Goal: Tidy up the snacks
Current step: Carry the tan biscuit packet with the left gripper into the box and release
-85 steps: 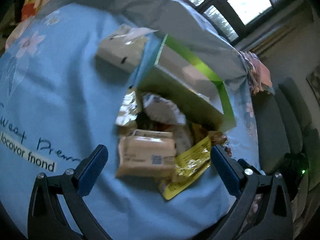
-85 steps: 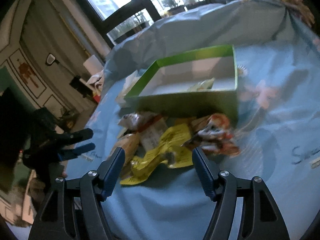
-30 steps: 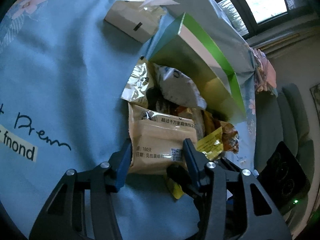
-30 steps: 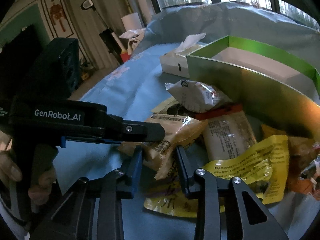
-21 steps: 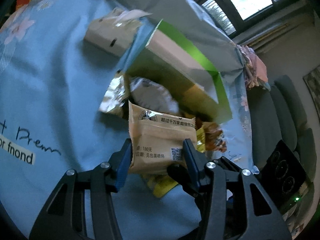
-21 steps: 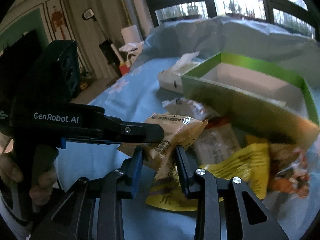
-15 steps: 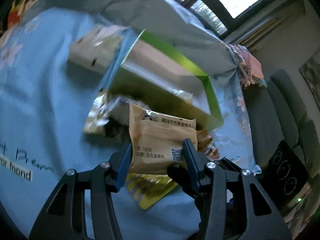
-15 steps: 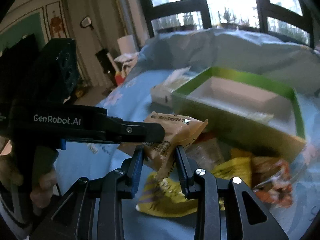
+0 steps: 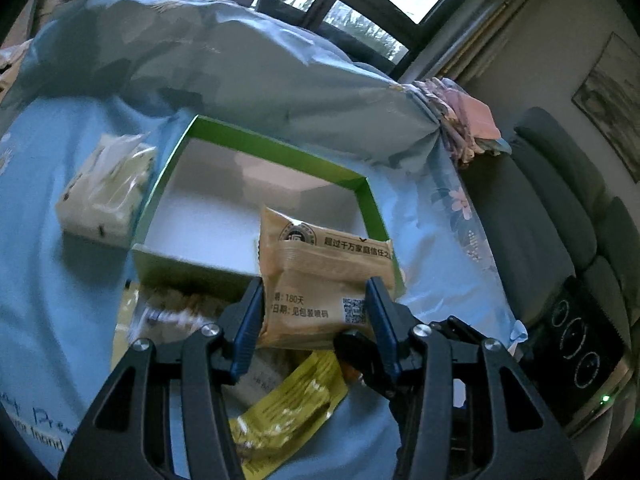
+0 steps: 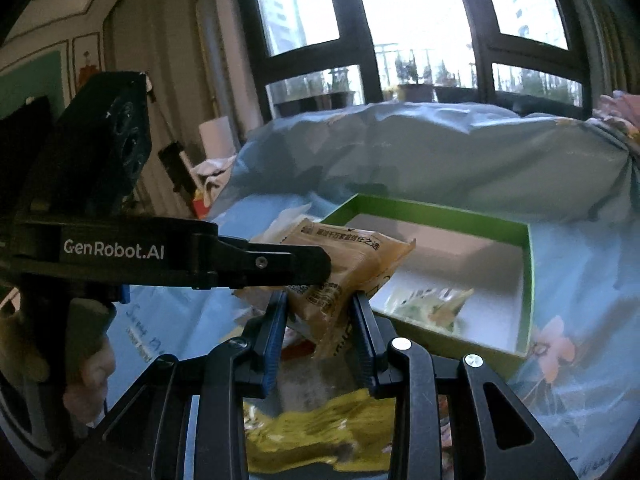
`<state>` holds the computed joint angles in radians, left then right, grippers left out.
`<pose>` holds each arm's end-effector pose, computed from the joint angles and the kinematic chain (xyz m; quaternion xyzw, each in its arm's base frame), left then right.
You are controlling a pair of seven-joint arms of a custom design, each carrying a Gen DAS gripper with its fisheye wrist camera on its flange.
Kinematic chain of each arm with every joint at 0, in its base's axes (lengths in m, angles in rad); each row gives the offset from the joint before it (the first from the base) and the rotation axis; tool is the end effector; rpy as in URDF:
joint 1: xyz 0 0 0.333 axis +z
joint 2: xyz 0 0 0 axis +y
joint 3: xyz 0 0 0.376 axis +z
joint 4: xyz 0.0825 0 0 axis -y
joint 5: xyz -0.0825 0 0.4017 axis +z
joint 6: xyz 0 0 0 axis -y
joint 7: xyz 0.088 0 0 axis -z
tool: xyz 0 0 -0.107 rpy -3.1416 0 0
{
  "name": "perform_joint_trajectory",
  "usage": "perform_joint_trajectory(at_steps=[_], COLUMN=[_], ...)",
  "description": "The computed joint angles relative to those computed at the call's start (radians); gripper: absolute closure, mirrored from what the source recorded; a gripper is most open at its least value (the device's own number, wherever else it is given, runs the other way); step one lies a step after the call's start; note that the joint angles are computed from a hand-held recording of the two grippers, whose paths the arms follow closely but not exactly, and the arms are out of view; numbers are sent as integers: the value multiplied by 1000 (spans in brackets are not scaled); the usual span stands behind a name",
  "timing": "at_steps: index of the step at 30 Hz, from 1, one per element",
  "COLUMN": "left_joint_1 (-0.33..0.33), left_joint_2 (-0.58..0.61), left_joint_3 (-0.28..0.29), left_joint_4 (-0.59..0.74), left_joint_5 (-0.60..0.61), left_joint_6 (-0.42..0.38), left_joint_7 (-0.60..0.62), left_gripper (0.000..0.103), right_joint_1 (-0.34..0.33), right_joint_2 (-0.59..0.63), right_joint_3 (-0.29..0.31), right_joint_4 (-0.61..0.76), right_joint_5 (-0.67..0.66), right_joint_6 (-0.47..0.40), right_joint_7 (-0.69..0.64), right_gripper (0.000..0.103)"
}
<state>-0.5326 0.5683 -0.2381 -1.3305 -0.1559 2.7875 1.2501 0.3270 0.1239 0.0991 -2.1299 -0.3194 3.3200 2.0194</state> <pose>0.6288 -0.5185 0.5623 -0.5560 0.7022 -0.4447 0.0003 0.5564 0.2858 0.5283 -0.6988 0.5063 -0.2188 0.4556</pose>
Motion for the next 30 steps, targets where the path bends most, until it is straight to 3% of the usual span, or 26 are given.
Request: perform_joint_trajectory(at_steps=[4,22,30], left_joint_1=[-7,-21,-20], left_joint_2=[37,245,317], left_joint_3=[5,6,5], left_joint_4=[66,387,488], left_joint_5=[15,11,-2], left_joint_6=[-12,-105,-146], left_joint_7=[13,68,77], left_gripper=[53,53,53], right_joint_1=[131,122,77], right_joint_2=[14,108,148], right_joint_3=[-140,-179,-144], right_joint_4=[18,141,189], right_joint_5=[50,53,21], right_joint_6=[14,-40,-83], right_joint_7=[-37,-53,-23], right_gripper=[69,69,69])
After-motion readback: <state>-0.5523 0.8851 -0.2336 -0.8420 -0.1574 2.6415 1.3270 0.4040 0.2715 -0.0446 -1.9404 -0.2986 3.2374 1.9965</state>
